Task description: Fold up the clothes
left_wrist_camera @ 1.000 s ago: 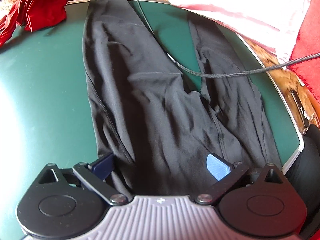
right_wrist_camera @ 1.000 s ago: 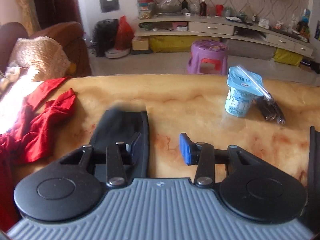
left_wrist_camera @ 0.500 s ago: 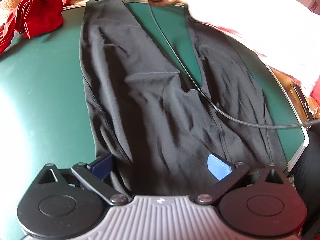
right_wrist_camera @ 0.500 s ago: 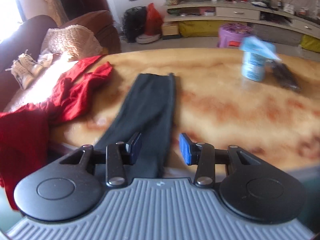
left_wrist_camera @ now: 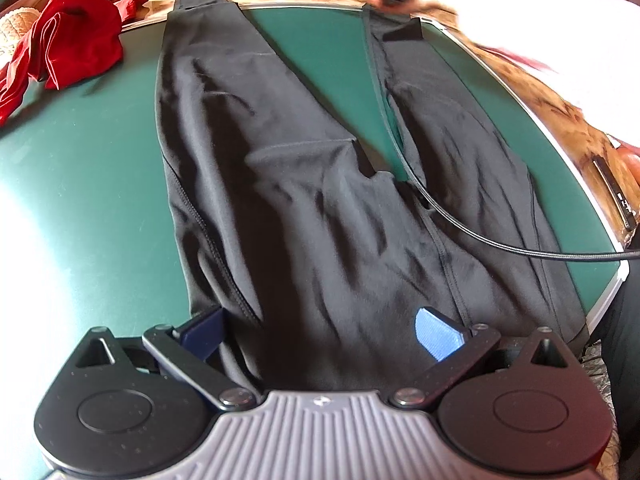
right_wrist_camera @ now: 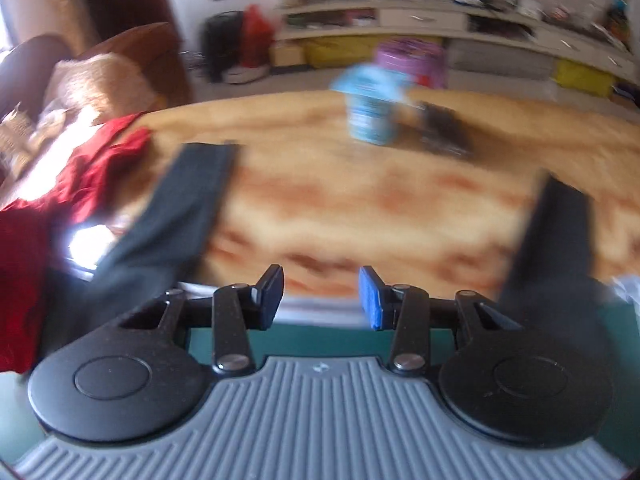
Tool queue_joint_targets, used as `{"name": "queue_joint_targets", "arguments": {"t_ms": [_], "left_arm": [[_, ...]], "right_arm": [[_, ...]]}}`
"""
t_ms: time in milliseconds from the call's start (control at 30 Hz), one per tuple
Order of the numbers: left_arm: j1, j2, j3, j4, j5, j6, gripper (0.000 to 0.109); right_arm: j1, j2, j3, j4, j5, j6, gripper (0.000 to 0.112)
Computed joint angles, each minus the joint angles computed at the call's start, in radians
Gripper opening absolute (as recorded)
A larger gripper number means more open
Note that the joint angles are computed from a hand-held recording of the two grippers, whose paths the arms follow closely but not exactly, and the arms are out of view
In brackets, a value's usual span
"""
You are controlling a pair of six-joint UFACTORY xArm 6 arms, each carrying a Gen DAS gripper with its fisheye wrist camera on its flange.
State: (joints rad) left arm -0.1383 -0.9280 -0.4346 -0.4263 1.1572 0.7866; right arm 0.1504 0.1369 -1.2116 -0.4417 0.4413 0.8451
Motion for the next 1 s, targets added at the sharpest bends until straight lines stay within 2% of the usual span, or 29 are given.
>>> {"name": "queue_joint_targets", "arguments": {"t_ms": [67, 167, 233, 300, 333, 367, 467, 500, 533, 633, 700, 800, 867, 900, 967, 1000], "left_arm": [[-0.009, 0.007, -0.005, 0.009, -0.003, -0.008, 0.102], [-0.01, 0.017, -0.012, 0.009, -0.001, -0.016, 0.102], [-0.009, 0.024, -0.015, 0.005, -0.003, -0.016, 0.102], [-0.013, 0.028, -0.016, 0.003, -0.01, -0.012, 0.102], [-0.014, 0.028, -0.015, 0.002, -0.013, -0.011, 0.102], [-0.013, 0.029, -0.015, 0.001, -0.014, -0.01, 0.102], [-0.007, 0.031, -0.015, -0.004, -0.01, -0.003, 0.102], [-0.004, 0.031, -0.015, -0.006, -0.006, 0.001, 0.102], [0.001, 0.032, -0.017, -0.01, -0.002, 0.005, 0.102], [0.01, 0.035, -0.018, -0.02, 0.001, 0.015, 0.102], [0.008, 0.032, -0.015, -0.02, -0.002, 0.017, 0.102], [0.005, 0.019, -0.008, -0.013, -0.003, 0.015, 0.102], [0.004, 0.012, -0.004, -0.01, -0.003, 0.014, 0.102], [0.004, 0.01, -0.003, -0.009, -0.003, 0.014, 0.102], [0.005, 0.006, 0.0, -0.008, -0.004, 0.016, 0.102], [0.004, 0.005, 0.001, -0.006, -0.005, 0.015, 0.102]], "right_arm": [[0.029, 0.115, -0.13, -0.011, 0.002, 0.004, 0.049], [0.061, 0.281, -0.342, 0.018, 0.056, -0.03, 0.049], [0.079, 0.374, -0.473, 0.038, 0.112, -0.089, 0.049], [0.097, 0.45, -0.59, 0.022, 0.211, -0.149, 0.049], [0.106, 0.482, -0.638, 0.002, 0.268, -0.171, 0.049], [0.112, 0.499, -0.668, -0.057, 0.319, -0.152, 0.06], [0.126, 0.515, -0.704, -0.267, 0.481, -0.01, 0.06], [0.12, 0.5, -0.685, -0.275, 0.492, 0.019, 0.06], [0.103, 0.471, -0.641, -0.241, 0.461, 0.029, 0.06], [0.074, 0.373, -0.488, -0.169, 0.285, 0.046, 0.06], [0.074, 0.33, -0.418, -0.116, 0.172, -0.001, 0.06], [0.096, 0.324, -0.394, 0.01, 0.073, -0.115, 0.06], [0.119, 0.354, -0.44, 0.036, 0.104, -0.17, 0.06], [0.13, 0.375, -0.475, 0.014, 0.149, -0.176, 0.06], [0.153, 0.426, -0.563, -0.095, 0.298, -0.137, 0.062], [0.159, 0.434, -0.575, -0.159, 0.337, -0.096, 0.073]]}}
